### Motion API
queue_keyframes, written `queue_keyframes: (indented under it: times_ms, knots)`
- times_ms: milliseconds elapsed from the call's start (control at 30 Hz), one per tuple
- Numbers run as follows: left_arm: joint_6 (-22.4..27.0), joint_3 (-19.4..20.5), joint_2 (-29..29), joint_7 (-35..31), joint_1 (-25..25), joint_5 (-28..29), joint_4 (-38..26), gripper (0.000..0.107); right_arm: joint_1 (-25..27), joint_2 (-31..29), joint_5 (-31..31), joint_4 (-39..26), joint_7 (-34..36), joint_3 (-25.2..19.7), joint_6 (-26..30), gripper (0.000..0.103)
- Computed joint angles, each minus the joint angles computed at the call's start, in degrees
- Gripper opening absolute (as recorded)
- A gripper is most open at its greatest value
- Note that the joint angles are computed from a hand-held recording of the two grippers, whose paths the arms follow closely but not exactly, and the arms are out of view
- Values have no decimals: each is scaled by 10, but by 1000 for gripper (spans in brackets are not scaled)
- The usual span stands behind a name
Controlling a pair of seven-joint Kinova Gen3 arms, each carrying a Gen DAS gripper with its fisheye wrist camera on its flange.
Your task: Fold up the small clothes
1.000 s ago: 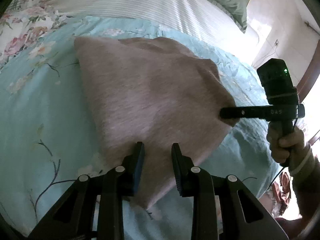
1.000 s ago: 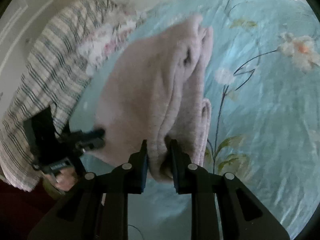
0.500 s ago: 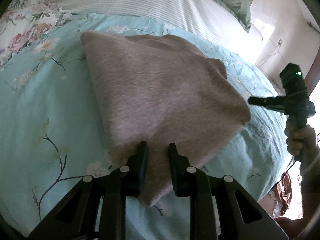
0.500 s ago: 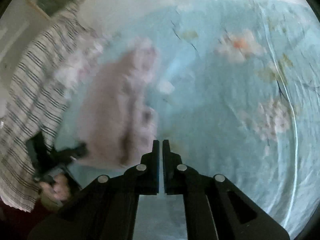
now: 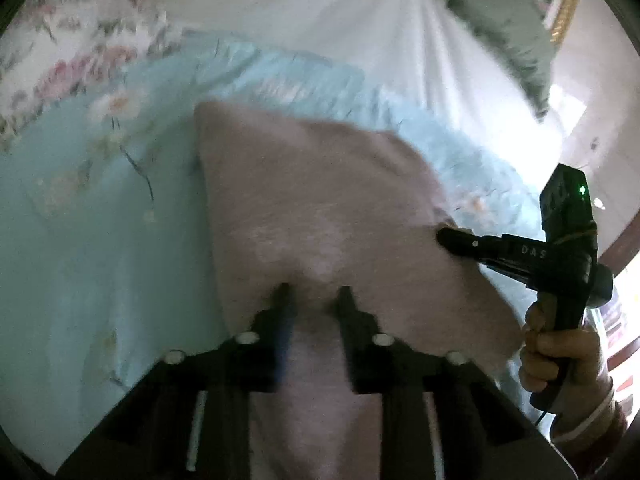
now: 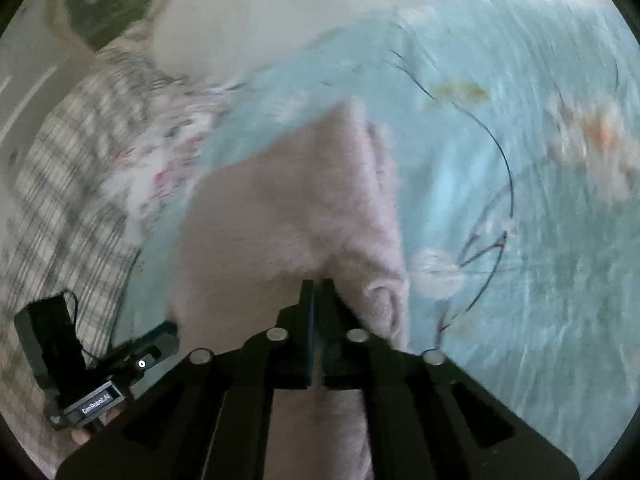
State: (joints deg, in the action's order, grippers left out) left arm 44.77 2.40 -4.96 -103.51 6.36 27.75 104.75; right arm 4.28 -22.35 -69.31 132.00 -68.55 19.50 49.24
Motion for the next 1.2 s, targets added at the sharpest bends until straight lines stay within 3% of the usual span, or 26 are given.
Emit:
queue_keyframes:
  times_ms: [100, 233, 400, 500, 567, 667, 767, 1200]
  knots:
    - [-15, 7, 1, 9, 2, -10, 5, 19, -38, -4, -70, 44, 63, 42, -26, 0]
    - [-21, 18, -9, 42, 11, -54, 4, 19, 24, -10, -88, 49, 73, -3, -10, 0]
    - [-2, -8, -55, 0, 20, -20, 22, 17, 65, -84, 9, 23, -21, -31, 11, 4]
    - [15, -32, -98, -48, 37, 13, 50, 17, 41, -161, 66, 14, -65, -24, 25, 4]
    - [26, -42, -118, -66, 46, 26, 68, 18, 62, -190, 112, 1, -110, -53, 53, 4]
    - [35, -18, -128, -42, 40, 0, 91, 18, 84, -195, 176, 7, -167, -96, 85, 4]
    - [15, 17, -129, 8, 33, -46, 110, 17, 53, -216, 172, 49, -205, -85, 49, 2]
    - [-22, 35, -135, 104, 59, -107, 119, 18, -25, -239, 223, 56, -285, -98, -24, 1]
